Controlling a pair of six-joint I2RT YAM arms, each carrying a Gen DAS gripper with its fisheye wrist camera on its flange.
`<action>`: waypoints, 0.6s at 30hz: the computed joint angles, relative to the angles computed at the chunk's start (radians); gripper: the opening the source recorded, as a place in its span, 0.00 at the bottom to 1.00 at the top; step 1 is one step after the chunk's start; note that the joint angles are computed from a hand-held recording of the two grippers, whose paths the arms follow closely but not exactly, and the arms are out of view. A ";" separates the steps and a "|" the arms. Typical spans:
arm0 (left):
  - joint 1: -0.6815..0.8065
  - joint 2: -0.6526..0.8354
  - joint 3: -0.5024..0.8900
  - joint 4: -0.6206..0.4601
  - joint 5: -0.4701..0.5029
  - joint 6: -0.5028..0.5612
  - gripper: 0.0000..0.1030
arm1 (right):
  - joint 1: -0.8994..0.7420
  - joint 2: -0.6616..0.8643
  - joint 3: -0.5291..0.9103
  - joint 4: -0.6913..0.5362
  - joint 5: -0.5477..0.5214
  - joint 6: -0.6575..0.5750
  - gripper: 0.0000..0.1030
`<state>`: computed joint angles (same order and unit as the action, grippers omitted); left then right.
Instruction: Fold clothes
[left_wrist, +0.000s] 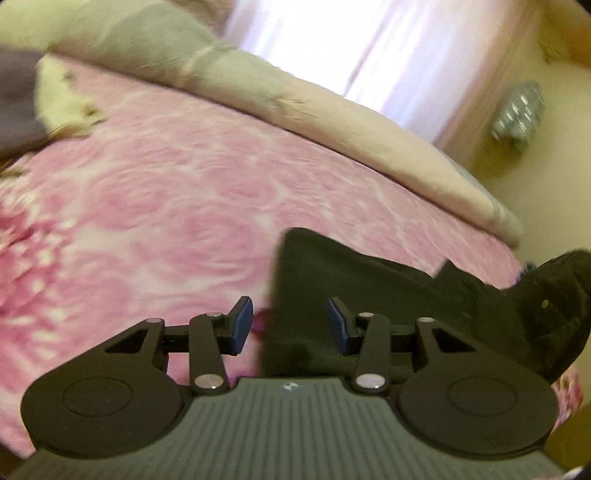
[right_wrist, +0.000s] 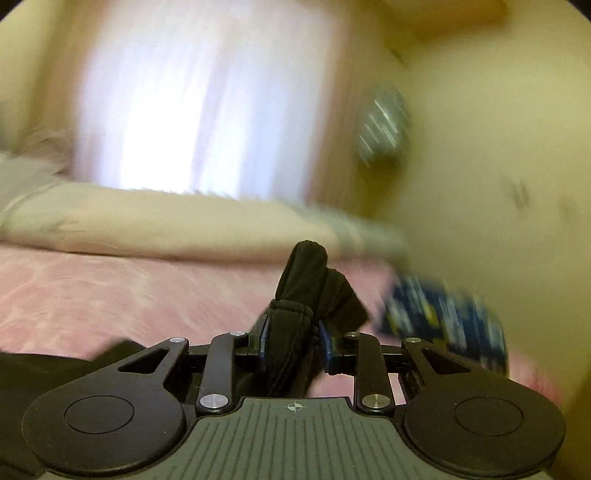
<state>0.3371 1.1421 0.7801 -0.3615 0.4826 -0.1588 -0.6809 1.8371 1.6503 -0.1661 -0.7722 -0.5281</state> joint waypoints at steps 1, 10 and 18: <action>0.045 0.006 -0.003 -0.008 0.029 0.002 0.38 | 0.029 -0.072 -0.107 0.075 -0.015 -0.030 0.25; 0.338 0.148 0.028 -0.074 0.196 0.059 0.37 | 0.309 -0.493 -0.895 0.218 -0.039 -0.720 0.26; 0.412 0.220 0.044 -0.072 0.272 0.085 0.37 | 0.350 -0.472 -0.947 0.223 -0.064 -0.745 0.22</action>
